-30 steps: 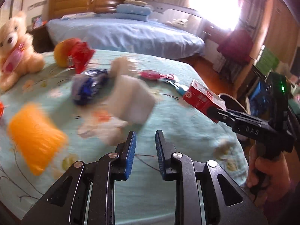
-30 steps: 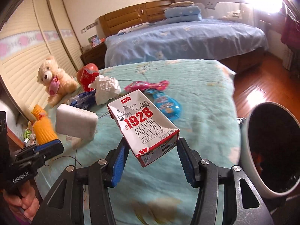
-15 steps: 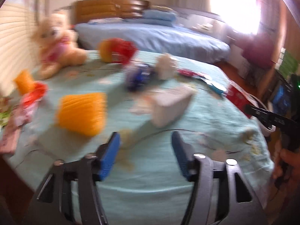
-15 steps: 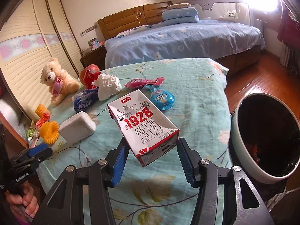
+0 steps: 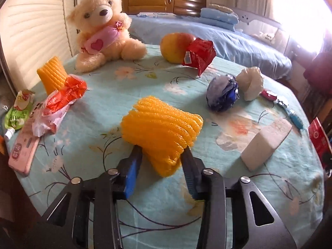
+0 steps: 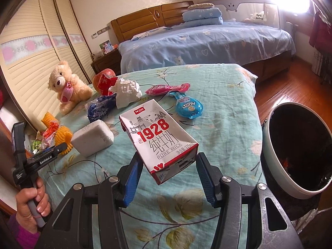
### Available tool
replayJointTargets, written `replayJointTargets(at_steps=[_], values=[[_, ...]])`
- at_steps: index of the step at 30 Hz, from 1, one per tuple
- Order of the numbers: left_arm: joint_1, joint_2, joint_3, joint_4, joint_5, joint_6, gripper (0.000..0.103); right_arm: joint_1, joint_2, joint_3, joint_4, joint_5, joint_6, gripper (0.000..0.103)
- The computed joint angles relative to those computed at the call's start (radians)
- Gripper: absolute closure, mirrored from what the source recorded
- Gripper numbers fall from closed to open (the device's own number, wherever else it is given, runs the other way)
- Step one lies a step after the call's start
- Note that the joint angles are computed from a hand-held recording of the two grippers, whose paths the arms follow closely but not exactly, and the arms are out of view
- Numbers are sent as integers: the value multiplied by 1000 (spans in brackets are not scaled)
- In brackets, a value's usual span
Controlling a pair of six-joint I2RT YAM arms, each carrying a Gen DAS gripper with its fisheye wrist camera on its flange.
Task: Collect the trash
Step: 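Carry the milk carton and orange foam net over the bin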
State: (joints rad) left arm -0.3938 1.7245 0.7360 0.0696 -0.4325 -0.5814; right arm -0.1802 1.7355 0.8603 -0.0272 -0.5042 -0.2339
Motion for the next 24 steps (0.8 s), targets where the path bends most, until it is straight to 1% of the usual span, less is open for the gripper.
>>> replayJointTargets(at_steps=[2,8,10,13,16,24], values=[[-15,-19,-9,-5,-7,6,76,-8,-7,-2,-1,-4,0,50],[-73,-125,-44,-8,2,-5,77,-34,-27,-17,1,-23,-1,50],[-94,-153,-38,-14,17,-3,77,-47,-33,-22,0,-30,-4,50],[-151,-168,-5,-27,15,11,77,-62,-46,-33,0,-37,-7,50],[-207,-151,37,-32,15,24,77,-88,-54,-41,-1,-45,-12,50],[-322,-3,197,-39,66,72,77,-187,-43,-23,-25,-65,-46,50]])
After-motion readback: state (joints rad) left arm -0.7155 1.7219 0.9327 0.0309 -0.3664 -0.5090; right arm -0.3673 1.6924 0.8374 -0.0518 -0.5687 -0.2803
